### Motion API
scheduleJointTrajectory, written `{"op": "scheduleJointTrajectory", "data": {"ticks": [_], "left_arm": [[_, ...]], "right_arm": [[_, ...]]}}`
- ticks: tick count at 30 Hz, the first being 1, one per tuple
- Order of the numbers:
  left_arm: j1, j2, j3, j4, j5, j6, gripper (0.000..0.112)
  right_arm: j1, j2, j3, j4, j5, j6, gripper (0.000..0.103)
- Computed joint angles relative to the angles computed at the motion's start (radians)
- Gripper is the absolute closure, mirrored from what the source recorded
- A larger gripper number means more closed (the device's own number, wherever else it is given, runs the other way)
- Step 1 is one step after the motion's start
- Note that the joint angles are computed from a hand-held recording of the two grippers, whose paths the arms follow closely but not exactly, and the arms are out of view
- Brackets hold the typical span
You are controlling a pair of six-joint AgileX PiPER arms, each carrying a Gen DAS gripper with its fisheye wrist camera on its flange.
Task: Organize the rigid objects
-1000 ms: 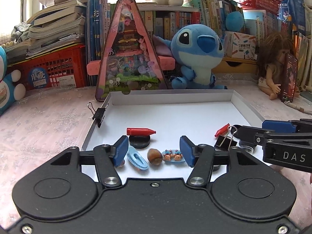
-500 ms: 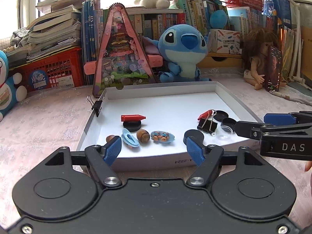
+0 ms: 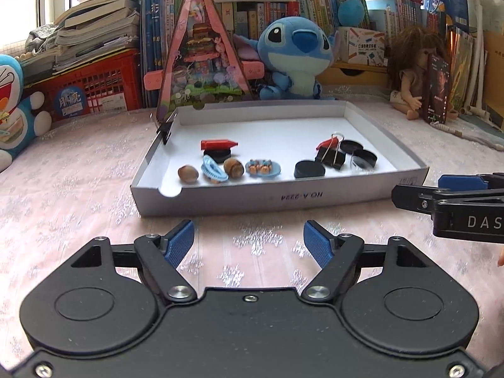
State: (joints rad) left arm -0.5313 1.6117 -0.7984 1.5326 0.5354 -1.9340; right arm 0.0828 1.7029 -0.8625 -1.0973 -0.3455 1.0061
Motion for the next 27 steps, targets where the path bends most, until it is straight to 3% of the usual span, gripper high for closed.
{"op": "scheduleJointTrajectory", "data": {"ticks": [6, 8, 18, 27], "left_arm": [[-0.008, 0.027, 0.021, 0.011, 0.023, -0.065, 0.032], [-0.008, 0.031, 0.019, 0.007, 0.028, -0.067, 0.030], [0.008, 0.042, 0.011, -0.016, 0.027, -0.078, 0.015], [0.014, 0.049, 0.001, -0.047, 0.026, -0.059, 0.010]], "right_arm": [[0.038, 0.027, 0.016, 0.140, 0.067, -0.147, 0.016], [0.040, 0.034, 0.006, 0.083, 0.079, -0.088, 0.013], [0.077, 0.037, -0.007, 0.062, 0.137, -0.100, 0.000], [0.078, 0.040, -0.012, 0.039, 0.141, -0.078, 0.000]]}}
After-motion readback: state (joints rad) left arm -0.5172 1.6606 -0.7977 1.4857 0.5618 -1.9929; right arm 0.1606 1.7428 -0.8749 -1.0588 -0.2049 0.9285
